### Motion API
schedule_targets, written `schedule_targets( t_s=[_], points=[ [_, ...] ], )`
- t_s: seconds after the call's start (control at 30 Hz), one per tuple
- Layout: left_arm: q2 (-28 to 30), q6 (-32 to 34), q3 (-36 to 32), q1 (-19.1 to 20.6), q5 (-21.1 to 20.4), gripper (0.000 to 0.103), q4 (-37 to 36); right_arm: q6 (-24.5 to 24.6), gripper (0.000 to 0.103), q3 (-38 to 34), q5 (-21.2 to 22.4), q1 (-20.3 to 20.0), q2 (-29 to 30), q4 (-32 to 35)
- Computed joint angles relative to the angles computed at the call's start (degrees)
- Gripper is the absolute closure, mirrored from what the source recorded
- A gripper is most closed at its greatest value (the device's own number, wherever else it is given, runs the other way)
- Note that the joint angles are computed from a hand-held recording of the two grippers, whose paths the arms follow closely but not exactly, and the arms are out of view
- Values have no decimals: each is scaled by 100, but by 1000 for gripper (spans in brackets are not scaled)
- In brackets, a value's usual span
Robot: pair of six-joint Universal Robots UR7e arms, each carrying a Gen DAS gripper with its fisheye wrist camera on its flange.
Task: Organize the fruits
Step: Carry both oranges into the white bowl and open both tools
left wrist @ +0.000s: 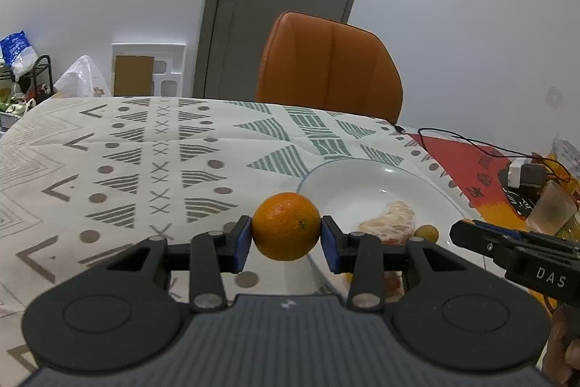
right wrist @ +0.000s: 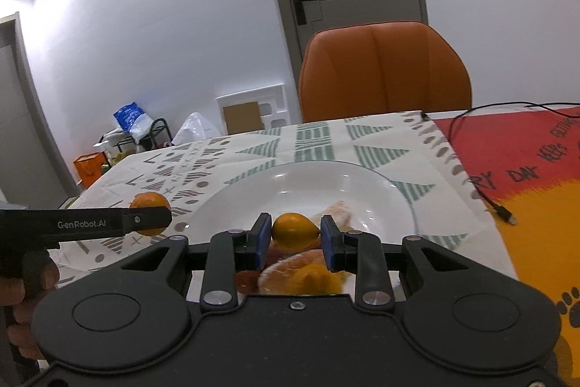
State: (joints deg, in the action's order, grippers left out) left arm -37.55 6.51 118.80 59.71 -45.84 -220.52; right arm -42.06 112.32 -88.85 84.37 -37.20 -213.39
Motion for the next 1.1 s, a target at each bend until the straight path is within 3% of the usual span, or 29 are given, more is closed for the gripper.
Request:
schedule_targets(
  t_s=[0.2, 0.33, 0.7, 1.1],
  points=[
    [153, 154, -240, -19, -46, 63, 136, 86, 75, 6, -20, -122, -49, -72],
    [254, 276, -445, -9, -71, 63, 230, 146, 64, -13, -2, -204, -52, -157],
    [316, 345, -504, -100, 39, 59, 313, 163, 58, 107, 145, -311, -139, -42],
    [139, 190, -88, -266, 437, 42, 34, 139, 47, 278, 264, -275, -151, -107]
  ],
)
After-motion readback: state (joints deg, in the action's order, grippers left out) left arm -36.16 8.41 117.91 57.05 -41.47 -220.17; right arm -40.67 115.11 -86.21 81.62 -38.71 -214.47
